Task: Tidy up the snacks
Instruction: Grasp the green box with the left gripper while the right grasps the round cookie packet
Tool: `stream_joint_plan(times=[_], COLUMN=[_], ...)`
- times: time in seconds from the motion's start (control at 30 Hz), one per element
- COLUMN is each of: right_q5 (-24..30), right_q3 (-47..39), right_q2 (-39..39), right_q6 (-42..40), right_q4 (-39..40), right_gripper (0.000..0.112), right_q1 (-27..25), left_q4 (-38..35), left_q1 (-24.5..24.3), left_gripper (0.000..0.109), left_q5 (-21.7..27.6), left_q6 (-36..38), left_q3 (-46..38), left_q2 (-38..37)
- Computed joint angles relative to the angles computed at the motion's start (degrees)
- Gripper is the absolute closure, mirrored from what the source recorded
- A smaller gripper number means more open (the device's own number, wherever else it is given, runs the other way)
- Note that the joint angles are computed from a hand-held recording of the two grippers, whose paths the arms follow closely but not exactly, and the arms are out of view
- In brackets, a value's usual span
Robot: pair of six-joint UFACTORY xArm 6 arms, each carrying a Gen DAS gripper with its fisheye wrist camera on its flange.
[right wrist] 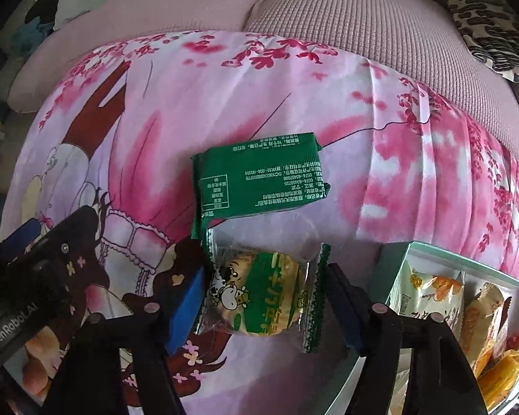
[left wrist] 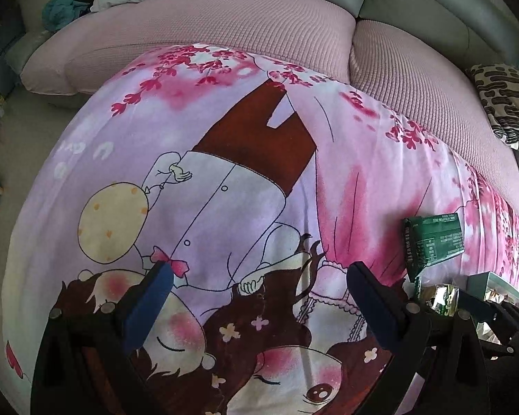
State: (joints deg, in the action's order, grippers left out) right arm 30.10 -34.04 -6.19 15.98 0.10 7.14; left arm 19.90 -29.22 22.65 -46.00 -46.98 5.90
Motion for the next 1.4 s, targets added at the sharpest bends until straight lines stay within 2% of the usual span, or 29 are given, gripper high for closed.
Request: stream_joint_plan(times=[0.17,0.5,0.73,0.83,1.0,1.17,1.4], right_q5=[-1.2,0.0,2.3,3.4,5.0,5.8,6.5], right_q3=[0.3,4.0,4.1,3.4,2.6,3.7,5.4], right_q2=[0.6,-7.1,-10.7,-11.5,-11.5,-14.0,-17.0], right_q6=[2.4,-0.3,0.9,-0.5,-2.4,-4.3,-7.2], right_q4=[-2.3,1.4,-2.1,-2.5,-1.6,-1.8,-2.1], right_gripper=[0.051,0.052,0.052,0.052,0.052,0.052,0.052], right_q1=[0.6,-0.4,-2.5,-4.5,-7.4,-10.1,-14.3], left_q4=[-0.1,-1.7,-3.7,-7.4,-23.1,-21.2,-24.5], left_q1=[-0.1,-0.5,-2.4,-3.3,-4.9,-7.2,-9.3], left_gripper=[0.008,0.008,0.008,0.008,0.008,0.008,0.008], left_q5=[0.1,-0.3,1.3,1.4,1.6,5.7,10.0], left_q6=[0.2,2.2,4.1,6.6,17.0,17.1,19.3], left_q3=[-0.2,-0.1,-2.0,-3.7,-8.0,-14.2,-21.2], left_q2=[0.2,-0.1,1.2,2.3,5.2,8.3,13.2])
